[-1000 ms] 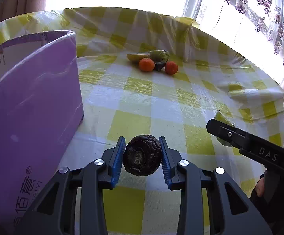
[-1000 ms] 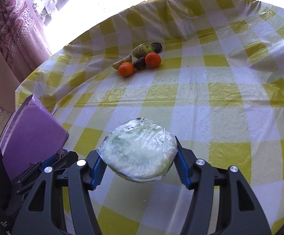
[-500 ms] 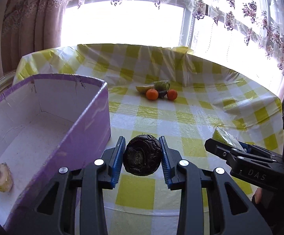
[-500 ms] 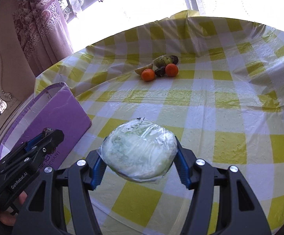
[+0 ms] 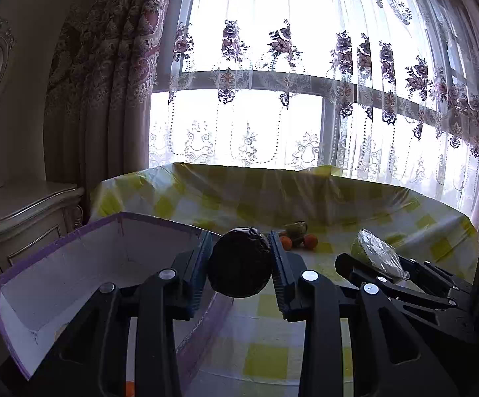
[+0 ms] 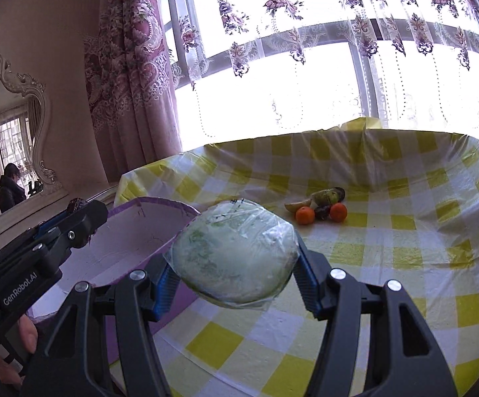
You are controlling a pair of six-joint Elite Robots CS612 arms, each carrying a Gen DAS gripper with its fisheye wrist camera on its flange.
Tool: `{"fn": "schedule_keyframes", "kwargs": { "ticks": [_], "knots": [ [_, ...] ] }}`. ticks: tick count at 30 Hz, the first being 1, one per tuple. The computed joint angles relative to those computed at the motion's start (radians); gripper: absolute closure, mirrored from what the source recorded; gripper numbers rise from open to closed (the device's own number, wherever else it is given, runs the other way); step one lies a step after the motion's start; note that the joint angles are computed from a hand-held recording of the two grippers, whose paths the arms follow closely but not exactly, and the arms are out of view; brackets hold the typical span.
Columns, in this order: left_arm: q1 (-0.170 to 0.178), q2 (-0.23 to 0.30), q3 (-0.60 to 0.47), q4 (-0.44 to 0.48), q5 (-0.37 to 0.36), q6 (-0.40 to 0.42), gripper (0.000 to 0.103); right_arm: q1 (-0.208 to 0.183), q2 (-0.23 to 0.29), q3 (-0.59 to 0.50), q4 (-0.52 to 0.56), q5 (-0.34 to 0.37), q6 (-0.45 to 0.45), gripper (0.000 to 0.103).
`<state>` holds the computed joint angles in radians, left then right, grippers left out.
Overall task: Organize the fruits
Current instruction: 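Carry both fruits into the box and open both tools to drop them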
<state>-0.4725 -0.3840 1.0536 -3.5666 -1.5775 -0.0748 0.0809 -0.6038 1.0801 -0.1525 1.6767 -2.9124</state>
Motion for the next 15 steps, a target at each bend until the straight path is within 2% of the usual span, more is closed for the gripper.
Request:
{"fn": "schedule_keyframes", "kwargs": {
  "ticks": [3, 9, 15],
  "knots": [
    [0.009, -0.009, 0.016, -0.028, 0.029, -0.011, 0.070, 0.011, -0.007, 0.007, -0.040, -0.011, -0.030, 0.042],
    [0.027, -0.015, 0.019, -0.067, 0.112, -0.039, 0.070, 0.035, 0.019, -0.063, -0.027, -0.049, -0.089, 0.042],
    [0.043, -0.016, 0.021, -0.072, 0.195, 0.004, 0.070, 0.056, 0.062, -0.165, 0.022, -0.097, -0.146, 0.042]
  ]
}}
